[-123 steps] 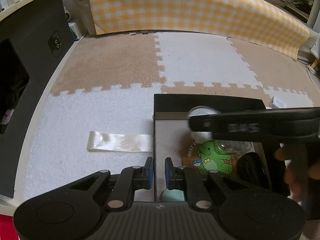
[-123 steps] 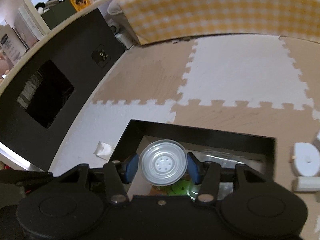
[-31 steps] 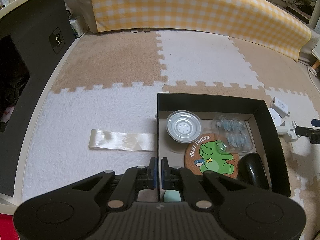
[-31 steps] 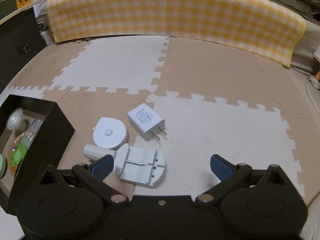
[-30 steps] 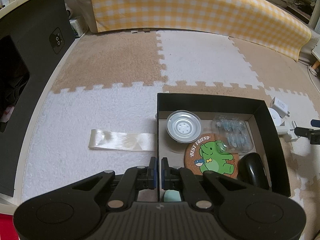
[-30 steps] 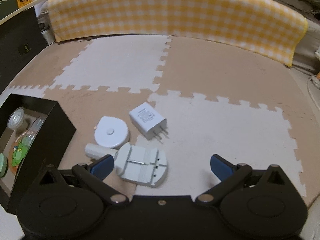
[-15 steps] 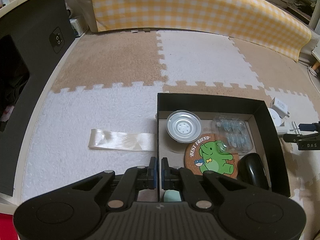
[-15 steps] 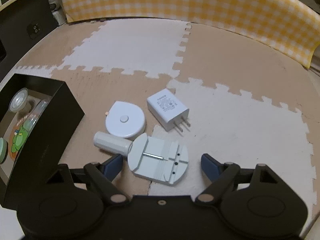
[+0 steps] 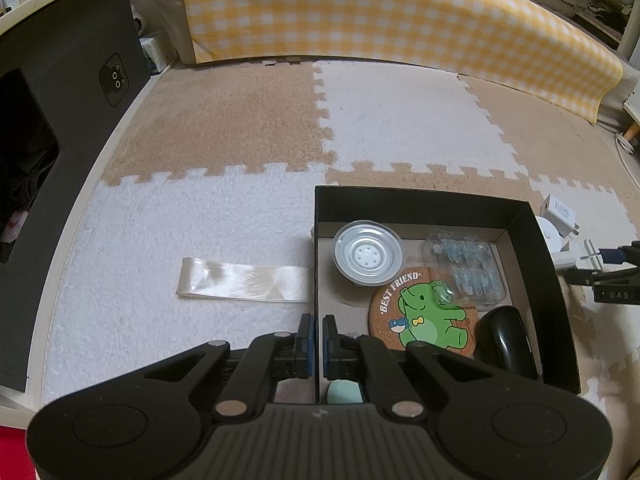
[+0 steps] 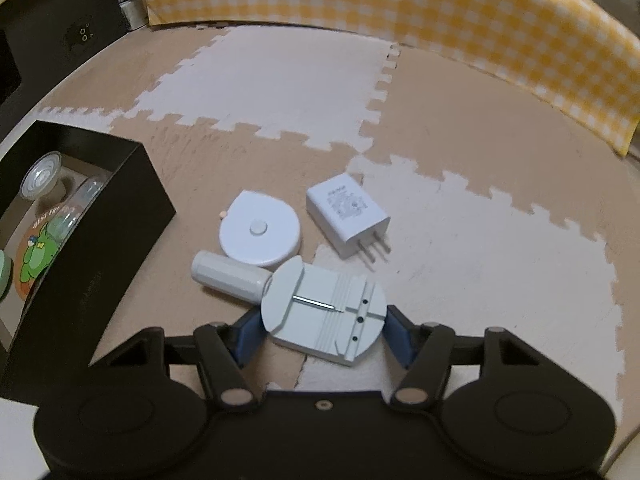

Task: Organize rigid objects
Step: 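Carry the white adapter with the right gripper and lower it into the box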

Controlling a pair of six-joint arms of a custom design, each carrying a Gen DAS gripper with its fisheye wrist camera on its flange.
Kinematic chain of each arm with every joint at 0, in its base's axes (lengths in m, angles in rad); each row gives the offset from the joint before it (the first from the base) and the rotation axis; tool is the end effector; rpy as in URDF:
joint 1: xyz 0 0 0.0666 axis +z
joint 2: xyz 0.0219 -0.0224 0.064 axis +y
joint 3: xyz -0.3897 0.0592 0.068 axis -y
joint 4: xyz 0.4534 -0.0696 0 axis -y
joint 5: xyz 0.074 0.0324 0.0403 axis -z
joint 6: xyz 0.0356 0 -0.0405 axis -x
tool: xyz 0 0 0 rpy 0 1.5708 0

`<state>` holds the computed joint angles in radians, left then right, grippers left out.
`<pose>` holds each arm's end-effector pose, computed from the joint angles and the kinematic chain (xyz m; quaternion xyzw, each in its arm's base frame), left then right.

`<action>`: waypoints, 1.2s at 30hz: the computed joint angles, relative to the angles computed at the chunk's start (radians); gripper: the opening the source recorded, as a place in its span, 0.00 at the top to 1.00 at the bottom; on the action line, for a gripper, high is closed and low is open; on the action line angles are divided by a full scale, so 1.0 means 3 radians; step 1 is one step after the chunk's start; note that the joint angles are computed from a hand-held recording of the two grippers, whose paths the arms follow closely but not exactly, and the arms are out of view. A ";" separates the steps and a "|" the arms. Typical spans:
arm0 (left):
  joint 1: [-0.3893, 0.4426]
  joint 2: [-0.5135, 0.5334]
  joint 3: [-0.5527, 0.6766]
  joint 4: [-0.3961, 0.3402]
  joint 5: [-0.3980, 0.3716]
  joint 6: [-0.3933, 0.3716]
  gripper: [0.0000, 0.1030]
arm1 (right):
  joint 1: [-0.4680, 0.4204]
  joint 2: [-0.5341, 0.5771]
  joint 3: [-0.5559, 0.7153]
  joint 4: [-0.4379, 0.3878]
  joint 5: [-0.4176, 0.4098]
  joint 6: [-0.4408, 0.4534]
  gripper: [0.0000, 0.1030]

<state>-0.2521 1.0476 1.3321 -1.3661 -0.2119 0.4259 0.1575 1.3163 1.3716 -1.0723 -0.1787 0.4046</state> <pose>0.3622 -0.0860 0.5333 -0.1092 0.9589 0.0167 0.2612 0.4924 0.0842 0.4571 -0.2892 0.9137 0.0516 0.2808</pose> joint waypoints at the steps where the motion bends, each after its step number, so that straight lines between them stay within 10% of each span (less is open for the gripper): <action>1: 0.0000 0.0003 0.0003 -0.0001 -0.0002 -0.0002 0.97 | -0.0006 -0.0009 0.0003 0.0025 -0.0028 -0.0023 0.37; 13: 0.0003 -0.0002 -0.0001 -0.0002 0.0002 -0.0006 0.97 | 0.0159 -0.0280 0.0122 0.0204 -0.0598 -0.0487 0.37; 36: 0.0000 0.0002 -0.0004 0.0002 -0.0008 -0.0001 0.97 | 0.1222 -0.0294 0.0069 -0.0534 -0.0234 -0.1185 0.37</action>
